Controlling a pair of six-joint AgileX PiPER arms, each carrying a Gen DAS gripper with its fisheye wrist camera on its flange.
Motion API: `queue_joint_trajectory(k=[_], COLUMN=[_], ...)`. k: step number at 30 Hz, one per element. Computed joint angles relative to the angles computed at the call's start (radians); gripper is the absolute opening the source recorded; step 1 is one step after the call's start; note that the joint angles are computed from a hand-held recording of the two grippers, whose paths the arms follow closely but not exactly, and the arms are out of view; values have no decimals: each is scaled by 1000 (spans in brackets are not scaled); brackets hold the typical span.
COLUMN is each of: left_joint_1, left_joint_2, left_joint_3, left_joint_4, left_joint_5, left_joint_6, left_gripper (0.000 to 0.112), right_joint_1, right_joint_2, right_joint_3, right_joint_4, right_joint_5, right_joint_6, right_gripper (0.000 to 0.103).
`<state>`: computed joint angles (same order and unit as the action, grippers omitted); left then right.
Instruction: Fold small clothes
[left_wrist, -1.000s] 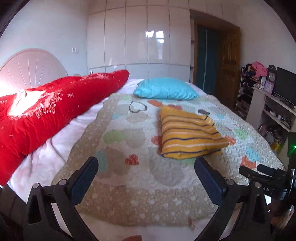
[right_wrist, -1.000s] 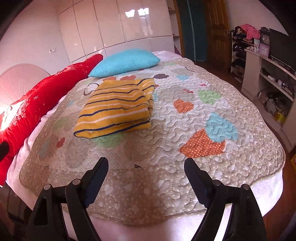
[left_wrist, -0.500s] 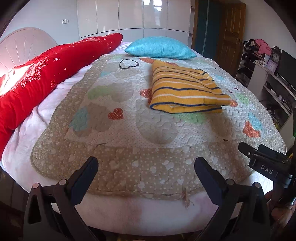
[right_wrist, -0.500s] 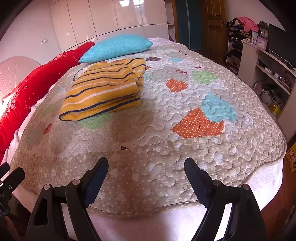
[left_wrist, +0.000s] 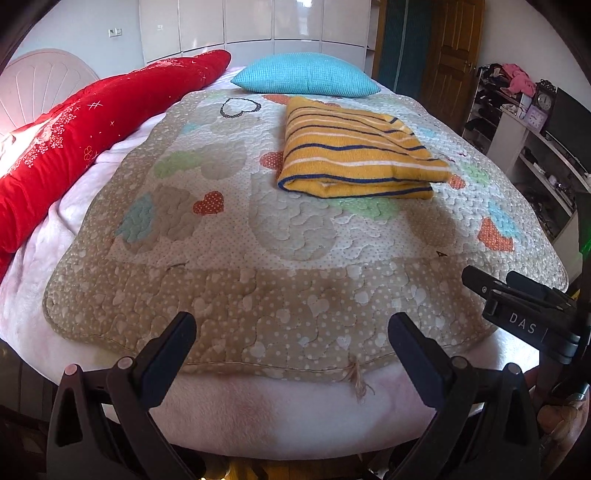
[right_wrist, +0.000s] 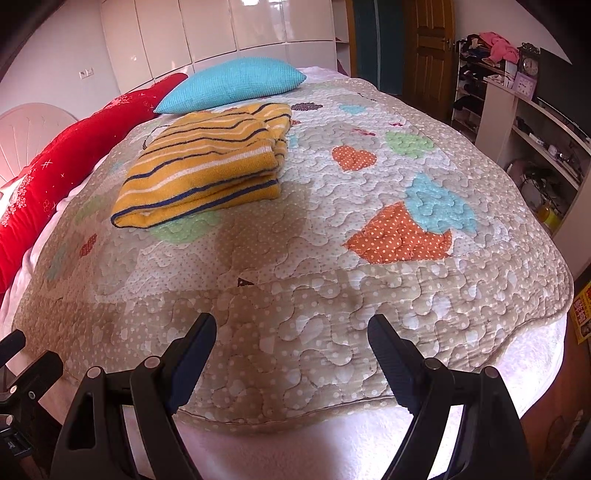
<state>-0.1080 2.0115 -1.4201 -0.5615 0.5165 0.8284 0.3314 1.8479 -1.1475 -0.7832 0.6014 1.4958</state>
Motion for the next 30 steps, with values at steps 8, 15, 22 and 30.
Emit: queue_joint_trajectory(k=[8,15,22,30], left_joint_1=[-6,-3,-4,-5], left_joint_2=[5,26,32,37], left_joint_3=[13,-13,-17,-17], left_joint_4=[-5,5,17,24], left_joint_5=[-4,49,64,66], left_joint_6=[25,6,-6,-12], left_gripper=[103,103,103,103], right_joint_1=[-2,6,2,6], right_joint_2=[19,30,29,37], right_joint_3=[-15,-28,-24,-30], right_joint_4=[24,30,30,31], right_joint_5=[3,17,15,26], right_joint_6=[-30,-38,-41,-49], right_gripper=[88,88,88,88])
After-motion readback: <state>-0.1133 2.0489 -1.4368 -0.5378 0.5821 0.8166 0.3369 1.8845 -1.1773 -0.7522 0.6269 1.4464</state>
